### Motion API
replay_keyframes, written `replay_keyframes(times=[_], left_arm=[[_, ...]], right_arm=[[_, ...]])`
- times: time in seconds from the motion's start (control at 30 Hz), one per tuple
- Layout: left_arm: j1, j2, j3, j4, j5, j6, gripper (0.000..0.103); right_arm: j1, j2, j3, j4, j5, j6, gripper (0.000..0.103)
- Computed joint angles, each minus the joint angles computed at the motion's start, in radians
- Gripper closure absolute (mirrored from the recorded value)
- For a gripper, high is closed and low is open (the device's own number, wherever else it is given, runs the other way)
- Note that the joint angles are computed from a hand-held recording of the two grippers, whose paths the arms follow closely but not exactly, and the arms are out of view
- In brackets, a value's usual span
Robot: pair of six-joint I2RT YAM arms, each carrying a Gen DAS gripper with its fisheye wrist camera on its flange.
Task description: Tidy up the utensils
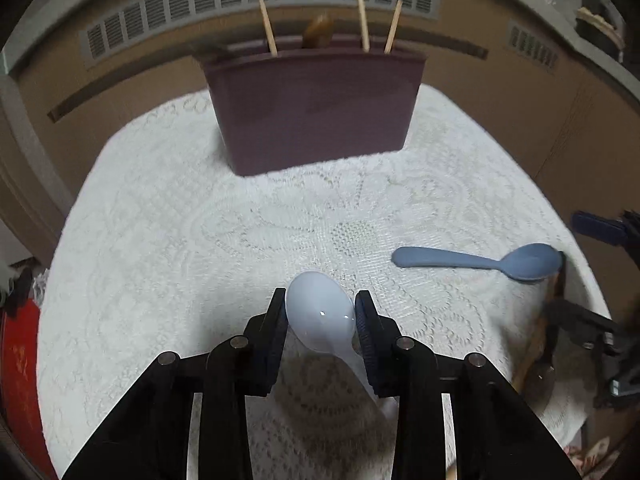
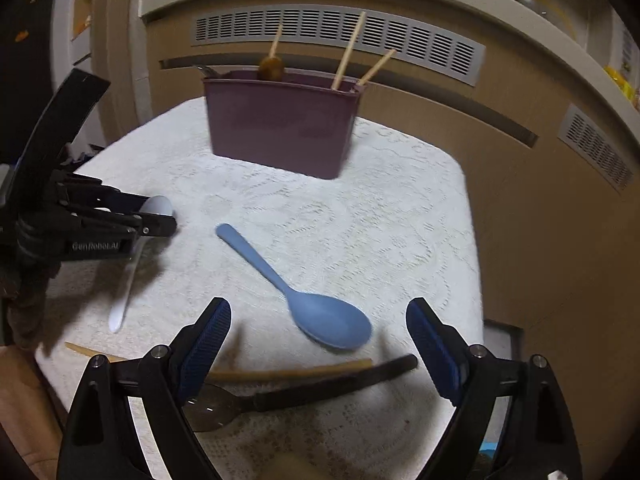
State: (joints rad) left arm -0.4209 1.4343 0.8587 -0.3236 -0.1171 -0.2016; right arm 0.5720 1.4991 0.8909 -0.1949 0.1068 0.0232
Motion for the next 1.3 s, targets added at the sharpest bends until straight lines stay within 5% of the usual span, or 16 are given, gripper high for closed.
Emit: replay_keyframes(times=[0.07, 0.2, 0.5, 0.63, 0.7, 1.07, 1.3], left_arm=[[0.016, -0.069, -0.031, -0.004, 0.025, 0.008, 0.069], [0.063, -0.176, -0.073, -0.028, 0.107, 0.015, 0.068], [0.140, -0.196, -0.116, -0.009, 0.234, 0.020, 0.068], [0.143, -0.184, -0.119, -0.006, 0.231, 0.028, 0.068], [0.146, -0.186, -0.117, -0.010, 0.231, 0.032, 0.068], [0.069, -0.302, -0.136, 0.014, 0.074, 0.072, 0.068], [0.037, -0.331, 0.004, 0.037, -0.011, 0.154, 0.068]], right_arm=[[-0.001, 0.069, 0.081, -0.046, -0.060, -0.040, 0.016], [0.014, 0.251, 0.302, -0.227, -0.126, -0.131, 0.072], [0.007, 0.526, 0.673, -0.486, -0.167, -0.172, 0.073], [0.009, 0.571, 0.737, -0.545, -0.173, -0.149, 0.085], [0.024, 0.553, 0.719, -0.544, -0.163, -0.133, 0.093], [0.037, 0.191, 0.387, -0.337, -0.200, 0.054, 0.093], [0.009, 0.038, 0.342, -0.252, -0.215, 0.128, 0.093]])
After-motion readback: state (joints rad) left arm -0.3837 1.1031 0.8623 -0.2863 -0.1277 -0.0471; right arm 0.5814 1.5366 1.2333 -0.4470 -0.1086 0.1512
